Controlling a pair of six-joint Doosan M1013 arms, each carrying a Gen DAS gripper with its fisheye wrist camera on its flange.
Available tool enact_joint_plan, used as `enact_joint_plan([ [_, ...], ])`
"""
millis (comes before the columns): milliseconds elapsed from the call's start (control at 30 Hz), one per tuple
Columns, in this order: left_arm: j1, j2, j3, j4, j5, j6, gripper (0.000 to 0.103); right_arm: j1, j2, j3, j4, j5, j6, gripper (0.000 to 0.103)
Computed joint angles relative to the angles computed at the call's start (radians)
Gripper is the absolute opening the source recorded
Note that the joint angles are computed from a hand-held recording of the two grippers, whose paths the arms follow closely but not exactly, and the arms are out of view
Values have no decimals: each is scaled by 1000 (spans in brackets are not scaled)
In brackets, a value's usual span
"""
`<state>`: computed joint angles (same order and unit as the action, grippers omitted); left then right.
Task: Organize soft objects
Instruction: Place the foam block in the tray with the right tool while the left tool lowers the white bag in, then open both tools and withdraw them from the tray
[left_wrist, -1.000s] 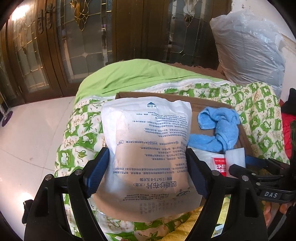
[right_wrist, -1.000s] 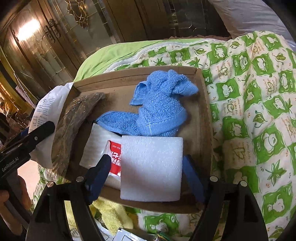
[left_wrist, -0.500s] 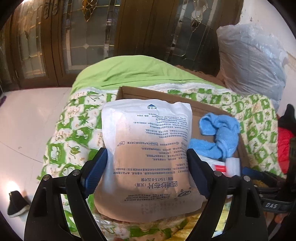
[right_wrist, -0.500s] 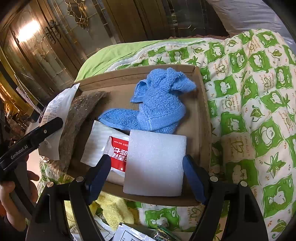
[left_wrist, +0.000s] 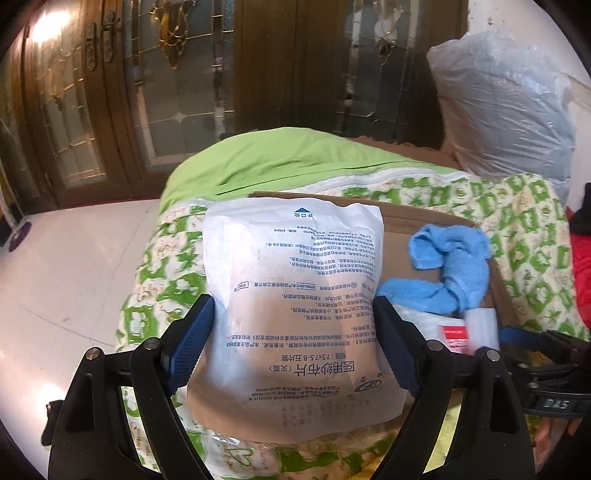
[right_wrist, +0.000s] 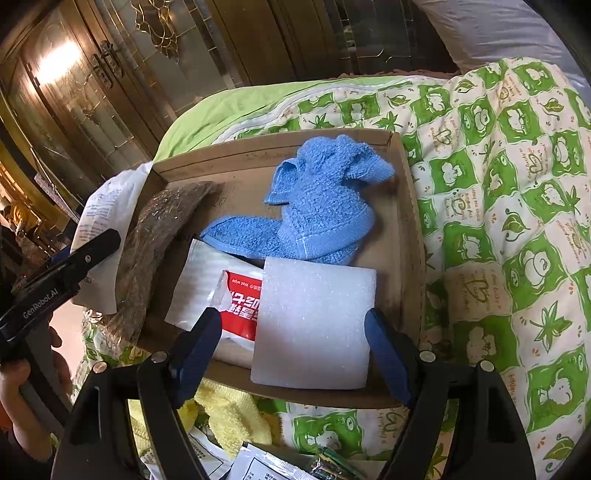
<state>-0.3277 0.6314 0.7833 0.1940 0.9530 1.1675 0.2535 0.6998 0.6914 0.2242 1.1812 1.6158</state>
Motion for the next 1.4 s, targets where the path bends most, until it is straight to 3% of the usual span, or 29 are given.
enact_joint_plan([
  [33,12,-8,15,-76,-29,26,85,1,0,0,1,1,-2,80],
  [67,20,-1,6,-121,-14,40,85,1,-1,0,2,0,-5,80],
  [133,19,35,-50,-105,91,33,85,2,-2,1,1,-4,-8,80],
  [167,22,29,-36,-128,76,49,85,2,-2,1,1,-6,-9,80],
  [233,27,-3,21,-170,-23,79,85,1,-4,1,5,-10,-8,80],
  [367,32,-31,60,-203,-93,99,85,-2,-4,1,15,-15,-2,80],
  [633,26,-42,73,-134,0,22,85,-12,-20,23,41,-22,-13,80],
  [1000,-35,-171,252,-24,-18,-6,85,-21,-100,153,35,-63,-1,80],
  [1167,-69,-172,263,47,24,21,85,-22,-130,201,17,-73,4,80],
  [1400,-75,-181,286,33,40,17,85,-25,-174,269,16,-86,-5,80],
])
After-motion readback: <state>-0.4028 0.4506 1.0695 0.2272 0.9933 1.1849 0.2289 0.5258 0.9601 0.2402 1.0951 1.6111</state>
